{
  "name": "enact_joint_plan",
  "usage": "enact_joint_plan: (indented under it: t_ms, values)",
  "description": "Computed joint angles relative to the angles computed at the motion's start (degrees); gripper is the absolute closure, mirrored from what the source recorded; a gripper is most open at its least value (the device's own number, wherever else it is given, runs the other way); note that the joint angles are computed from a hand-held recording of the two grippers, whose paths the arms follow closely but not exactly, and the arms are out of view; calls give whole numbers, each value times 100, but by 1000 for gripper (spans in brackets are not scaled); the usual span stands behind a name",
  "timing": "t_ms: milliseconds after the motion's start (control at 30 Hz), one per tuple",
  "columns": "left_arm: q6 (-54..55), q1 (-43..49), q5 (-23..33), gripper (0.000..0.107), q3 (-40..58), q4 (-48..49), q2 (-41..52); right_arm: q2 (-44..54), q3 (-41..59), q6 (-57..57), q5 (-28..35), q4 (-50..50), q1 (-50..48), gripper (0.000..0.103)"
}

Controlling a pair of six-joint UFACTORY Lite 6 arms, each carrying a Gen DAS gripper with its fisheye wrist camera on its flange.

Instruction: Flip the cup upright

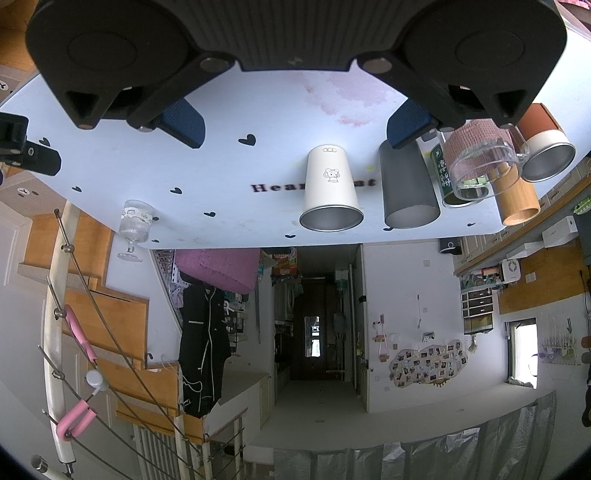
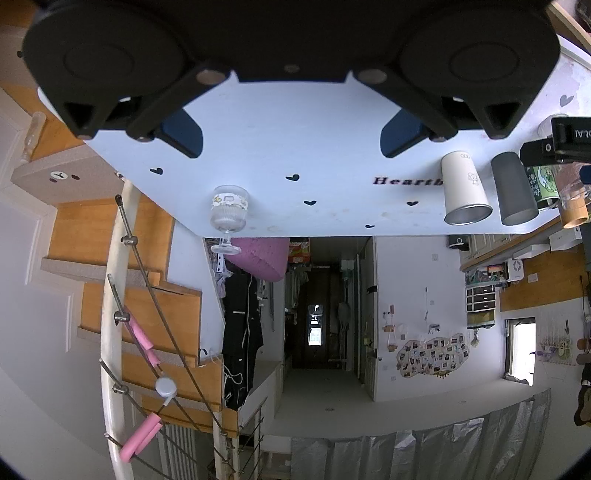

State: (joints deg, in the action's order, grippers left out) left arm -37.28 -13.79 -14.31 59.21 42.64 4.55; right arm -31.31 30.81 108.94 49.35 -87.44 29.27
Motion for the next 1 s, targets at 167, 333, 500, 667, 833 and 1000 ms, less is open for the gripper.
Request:
enact_joint_plan:
  t_ms: [167, 333, 500, 667, 833, 1000]
  values:
    - [-65, 9, 1, 4, 2, 69, -5, 1, 0, 1, -5, -3, -4, 0]
    - [65, -16, -3, 4, -14, -72, 5, 6, 5, 0, -6, 2, -5, 0]
    - [12, -10, 4, 4, -11, -16, 3, -10, -65, 54, -140, -93, -129, 0]
    - [-20, 0, 0, 4, -6, 19, 4, 21, -68, 103, -98, -102, -78, 0]
    - [-46, 5, 0, 4, -6, 48, 2, 23, -65, 100, -103, -99, -81, 0]
    - [-12, 3, 10, 4, -6, 13, 1, 25, -64, 102, -101, -98, -79, 0]
